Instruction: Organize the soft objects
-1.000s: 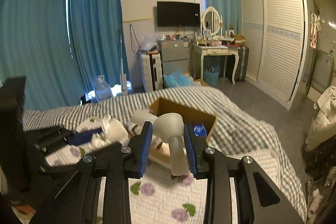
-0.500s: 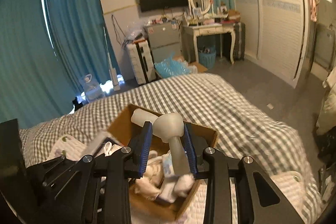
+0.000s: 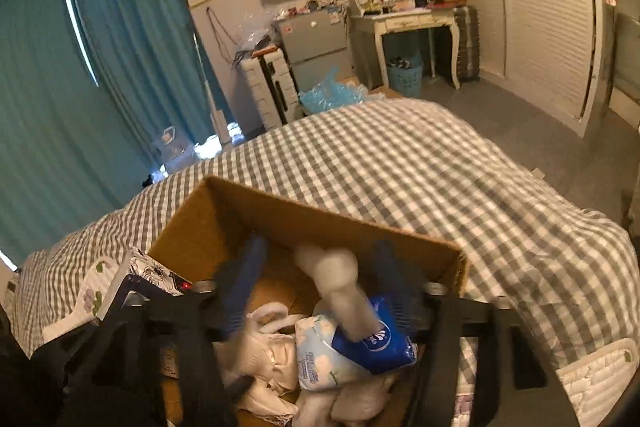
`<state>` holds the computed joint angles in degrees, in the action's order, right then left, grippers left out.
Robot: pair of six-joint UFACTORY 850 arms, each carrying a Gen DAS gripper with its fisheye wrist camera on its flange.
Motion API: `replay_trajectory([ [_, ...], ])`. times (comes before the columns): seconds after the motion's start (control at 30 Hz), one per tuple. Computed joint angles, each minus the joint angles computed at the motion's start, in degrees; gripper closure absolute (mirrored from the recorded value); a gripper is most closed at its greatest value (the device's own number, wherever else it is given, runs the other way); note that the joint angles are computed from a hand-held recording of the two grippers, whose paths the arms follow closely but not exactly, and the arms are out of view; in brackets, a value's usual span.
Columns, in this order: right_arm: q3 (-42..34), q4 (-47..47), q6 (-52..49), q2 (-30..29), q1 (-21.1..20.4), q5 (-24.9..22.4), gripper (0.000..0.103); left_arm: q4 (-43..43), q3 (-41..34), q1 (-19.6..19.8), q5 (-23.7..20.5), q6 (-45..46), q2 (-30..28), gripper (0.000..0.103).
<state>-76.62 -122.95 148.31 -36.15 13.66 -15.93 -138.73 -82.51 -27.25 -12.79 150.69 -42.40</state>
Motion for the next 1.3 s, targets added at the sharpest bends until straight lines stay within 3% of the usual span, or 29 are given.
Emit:
replay_trajectory([
  [0.1, 2.00, 8.96, -8.86, 2.72, 1.23, -3.89, 0.040, -11.60, 2.98, -0.48, 0.23, 10.87, 2.62, 0.034],
  [0.23, 7.29, 11.93, -10.87, 9.69, 2.65, -7.12, 0.040, -11.23, 6.97, 0.24, -0.31, 8.52, 7.31, 0.034],
  [0.37, 11.56, 20.99, -21.05, 18.86, 6.59, -12.84, 0.040, -8.66, 12.62, 2.03, -2.08, 4.28, 15.83, 0.034],
  [0.5, 14.99, 28.55, -29.65, 27.50, 12.60, -20.39, 0.039, -10.04, 19.33, 3.97, -5.83, 5.48, 25.58, 0.034],
  [0.57, 16.54, 30.44, -32.61, 31.34, 17.56, -27.38, 0.038, -8.93, 22.89, 5.35, -8.12, 3.95, 31.00, 0.032],
  [0.67, 17.85, 31.78, -35.14, 34.53, 24.11, -35.11, 0.028, -11.40, 28.77, 7.57, -13.37, 6.30, 39.32, 0.018],
  [0.8, 19.21, 33.61, -34.25, 36.74, 31.23, -41.23, 0.013, -7.10, 33.42, 10.90, -17.88, 1.51, 46.16, 0.017],
  [0.9, 21.01, 32.83, -31.16, 37.47, 34.60, -44.24, 0.000, -2.78, 35.13, 13.12, -20.82, -2.35, 48.14, 0.017],
  [1.03, 23.12, 31.50, -25.96, 36.34, 37.58, -48.48, 0.000, -4.36, 38.30, 14.59, -25.14, 3.03, 48.91, 0.017],
  [1.13, 25.00, 29.78, -20.00, 34.32, 37.69, -49.26, 0.000, -9.74, 41.21, 13.86, -29.05, 10.67, 47.70, 0.017],
  [1.3, 29.15, 23.98, -7.15, 31.20, 35.51, -50.19, 0.000, -13.50, 41.88, 13.50, -33.30, 14.69, 41.38, 0.017],
])
